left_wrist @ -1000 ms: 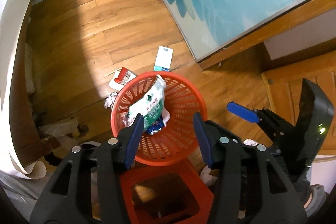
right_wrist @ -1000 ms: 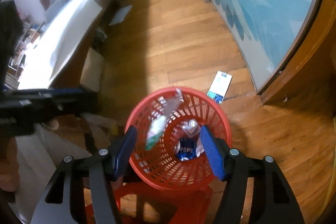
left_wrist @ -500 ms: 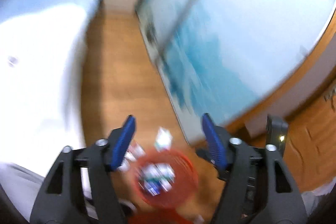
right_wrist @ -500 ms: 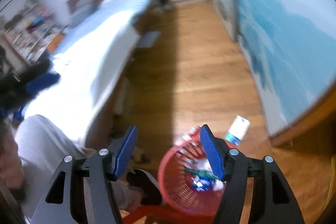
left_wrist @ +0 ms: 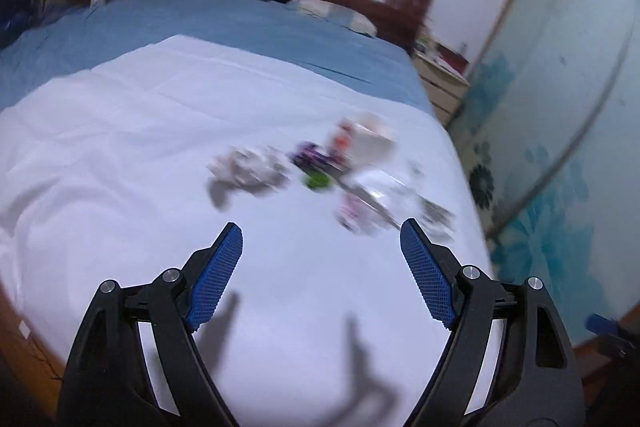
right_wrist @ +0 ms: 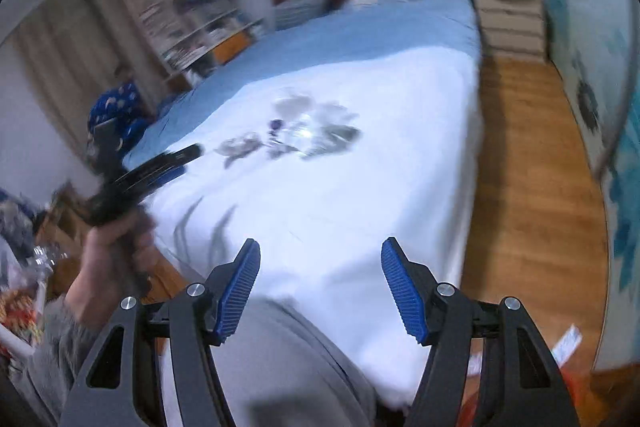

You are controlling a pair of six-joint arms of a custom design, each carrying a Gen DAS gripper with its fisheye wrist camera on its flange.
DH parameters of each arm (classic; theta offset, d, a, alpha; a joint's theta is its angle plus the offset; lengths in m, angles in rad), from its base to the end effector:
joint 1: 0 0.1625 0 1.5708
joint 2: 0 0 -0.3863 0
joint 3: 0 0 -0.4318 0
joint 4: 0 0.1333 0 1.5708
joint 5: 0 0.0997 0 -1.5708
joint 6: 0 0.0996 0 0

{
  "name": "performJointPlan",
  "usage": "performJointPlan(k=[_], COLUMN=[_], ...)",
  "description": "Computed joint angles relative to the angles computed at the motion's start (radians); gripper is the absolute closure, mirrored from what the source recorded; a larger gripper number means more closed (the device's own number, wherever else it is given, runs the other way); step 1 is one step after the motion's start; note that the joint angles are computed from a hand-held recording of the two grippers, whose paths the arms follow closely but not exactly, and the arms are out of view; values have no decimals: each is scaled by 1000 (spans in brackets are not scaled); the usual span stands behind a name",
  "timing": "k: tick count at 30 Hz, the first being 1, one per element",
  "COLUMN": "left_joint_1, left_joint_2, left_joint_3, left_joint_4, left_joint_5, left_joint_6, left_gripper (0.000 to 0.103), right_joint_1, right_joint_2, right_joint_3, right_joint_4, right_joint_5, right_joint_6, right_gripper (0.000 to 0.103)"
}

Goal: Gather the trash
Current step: 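Move both tools back over the bed, then grasp crumpled white tissue with the left tool while the right tool grasps a pink wrapper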

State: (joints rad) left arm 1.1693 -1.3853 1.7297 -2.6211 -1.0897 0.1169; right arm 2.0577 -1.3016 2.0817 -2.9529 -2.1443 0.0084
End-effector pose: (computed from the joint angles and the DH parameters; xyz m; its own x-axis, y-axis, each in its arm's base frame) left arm -0.0736 -0.6324 0.3939 -0.8923 0.1513 -0.4254 0.4042 0.6876 -0.6032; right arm 0.3224 -0.4395 0.2187 -0.8894 -0.1154 0.4424 -0.3782 0.7294 -0.5700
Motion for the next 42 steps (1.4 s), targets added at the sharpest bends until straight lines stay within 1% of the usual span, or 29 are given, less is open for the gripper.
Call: performJointPlan(k=[1, 2, 4, 5, 6, 8, 11, 12, 15, 16, 17, 19, 20, 21, 22, 23, 24, 26, 27, 28, 29, 30, 31, 32, 33, 37, 39, 42], left_joint_1=[17, 43, 79, 91, 106, 118, 133, 141, 150, 154, 158, 168, 172, 174, 177, 183, 187, 192, 191, 190, 188, 186, 184, 183, 181, 168, 161, 147], left_joint_2=[26, 70, 120, 154, 180, 217, 269, 288, 297, 299, 293, 298, 302, 308, 312, 323, 328, 324, 324, 320, 314, 310, 309, 306, 299, 273, 256, 228], left_joint_3=[-29, -79, -145, -189, -227, -277, -351, -378, -387, -386, -378, -383, -390, -396, -403, -420, -427, -421, -419, -412, -402, -393, -392, -387, -378, -348, -331, -301], left_joint_4=[-7, -14, -4, 16, 40, 81, 180, 209, 232, 224, 215, 200, 201, 204, 218, 245, 253, 250, 245, 236, 225, 217, 213, 202, 192, 159, 145, 130], left_joint_5=[-6, -12, -37, -52, -81, -96, -117, -134, -139, -150, -161, -184, -194, -195, -197, -206, -217, -239, -242, -245, -242, -239, -238, -238, -236, -223, -220, -211], left_joint_6=[6, 8, -21, -49, -61, -74, -119, -146, -201, -220, -235, -253, -260, -263, -266, -276, -282, -289, -288, -282, -275, -270, -265, -258, -253, -223, -200, -172], left_gripper=[22, 22, 21, 21, 21, 21, 21, 21, 21, 21, 21, 21, 24, 29, 47, 61, 63, 72, 75, 79, 81, 82, 85, 86, 86, 87, 88, 88], right_joint_1=[8, 12, 16, 15, 11, -3, -26, -31, -38, -42, -47, -52, -55, -59, -63, -68, -73, -82, -87, -92, -101, -109, -112, -112, -112, -114, -115, -108], right_joint_2=[29, 70, 138, 177, 196, 261, 344, 376, 447, 466, 497, 554, 589, 617, 656, 692, 722, 770, 792, 806, 820, 830, 844, 858, 867, 847, 821, 775], right_joint_3=[-32, -78, -152, -199, -222, -302, -397, -430, -479, -487, -523, -577, -621, -658, -711, -758, -795, -858, -887, -906, -928, -945, -959, -968, -974, -939, -907, -854], right_joint_4=[8, 21, 38, 56, 62, 85, 102, 106, 96, 93, 131, 120, 148, 176, 221, 254, 274, 312, 328, 346, 379, 407, 410, 390, 382, 335, 321, 295], right_joint_5=[-3, -11, -27, -37, -42, -59, -64, -65, -66, -63, -51, -39, -38, -36, -41, -47, -54, -67, -76, -74, -59, -41, -46, -65, -78, -43, -20, 5], right_joint_6=[1, -1, -16, -31, -43, -57, -40, -37, -51, -57, -57, -84, -95, -99, -104, -108, -112, -95, -79, -67, -42, -27, -33, -58, -72, -88, -95, -94], right_gripper=[36, 36, 36, 35, 35, 35, 35, 34, 33, 33, 33, 33, 33, 33, 35, 36, 37, 39, 44, 45, 48, 56, 59, 61, 67, 80, 85, 86])
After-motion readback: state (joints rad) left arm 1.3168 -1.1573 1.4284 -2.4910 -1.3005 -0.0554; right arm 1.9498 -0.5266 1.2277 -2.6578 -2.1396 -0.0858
